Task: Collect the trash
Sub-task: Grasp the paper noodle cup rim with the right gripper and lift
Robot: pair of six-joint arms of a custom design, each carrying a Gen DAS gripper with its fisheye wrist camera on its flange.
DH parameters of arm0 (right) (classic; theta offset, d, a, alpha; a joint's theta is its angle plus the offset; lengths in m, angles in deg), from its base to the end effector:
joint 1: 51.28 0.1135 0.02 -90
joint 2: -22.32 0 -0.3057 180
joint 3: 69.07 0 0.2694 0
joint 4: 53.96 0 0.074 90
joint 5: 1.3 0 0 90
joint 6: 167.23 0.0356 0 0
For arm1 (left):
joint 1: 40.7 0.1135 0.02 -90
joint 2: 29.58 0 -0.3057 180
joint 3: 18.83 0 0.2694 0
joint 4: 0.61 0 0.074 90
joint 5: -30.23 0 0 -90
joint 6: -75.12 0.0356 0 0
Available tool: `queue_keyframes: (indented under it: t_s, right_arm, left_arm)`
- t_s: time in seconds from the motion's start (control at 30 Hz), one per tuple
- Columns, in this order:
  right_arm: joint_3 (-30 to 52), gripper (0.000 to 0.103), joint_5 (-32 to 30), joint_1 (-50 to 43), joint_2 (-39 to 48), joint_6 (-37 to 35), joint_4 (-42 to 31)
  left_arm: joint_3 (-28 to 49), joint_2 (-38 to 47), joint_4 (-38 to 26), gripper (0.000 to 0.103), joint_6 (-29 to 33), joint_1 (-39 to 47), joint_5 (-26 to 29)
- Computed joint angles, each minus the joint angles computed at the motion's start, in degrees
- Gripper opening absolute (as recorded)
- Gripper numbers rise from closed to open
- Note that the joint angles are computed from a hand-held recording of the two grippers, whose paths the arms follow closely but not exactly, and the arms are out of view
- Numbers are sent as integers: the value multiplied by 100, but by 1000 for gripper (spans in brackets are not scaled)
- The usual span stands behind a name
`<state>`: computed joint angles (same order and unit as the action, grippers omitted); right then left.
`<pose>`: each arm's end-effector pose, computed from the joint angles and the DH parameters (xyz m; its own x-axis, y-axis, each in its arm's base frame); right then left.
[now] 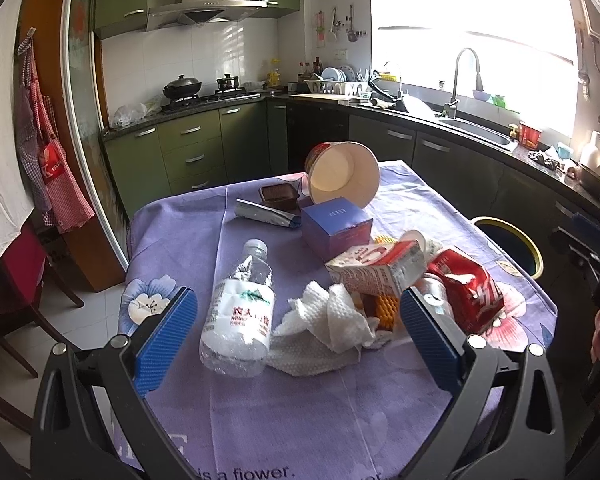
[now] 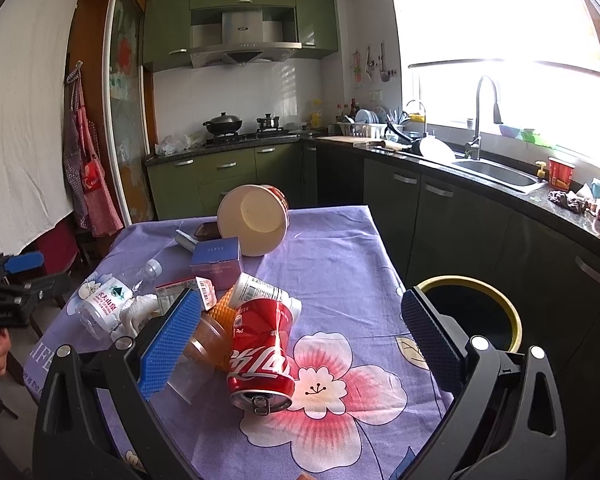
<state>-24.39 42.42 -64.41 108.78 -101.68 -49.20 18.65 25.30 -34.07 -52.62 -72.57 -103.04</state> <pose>0.2793 -0.0387 0.1798 -0.3662 -0.2083 -0.9069 -0.6113 0.7886 0.0657 0.1524 -0.0660 0.2055 -0.5313 -0.1945 -0.8246 -0.3897 0.9203 0.0341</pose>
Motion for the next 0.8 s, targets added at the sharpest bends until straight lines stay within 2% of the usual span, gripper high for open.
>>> queue_keyframes:
  t_s: [0.27,0.43,0.63,0.73,0.8]
  right_arm:
    - [924,99,122,255,575,-413,-933]
    - [2178,99,287,756,1202,-383,-2095]
    - [3465,99,897,1670,2170,146,-1675]
    - [4550,99,1220,2153,3010,29,-1981]
    - [5244,90,1443,2414,3551,-18,-2136]
  left_arm:
    - [54,17,897,96,1252,1542,839]
    - [257,592,1633,96,1875,2625,1662]
    - [515,1490,2488,96,2211,3194,2158]
    - [655,1911,2776,96,2323,3390,2428]
    - [783,2209,2941,96,2390,3476,2508]
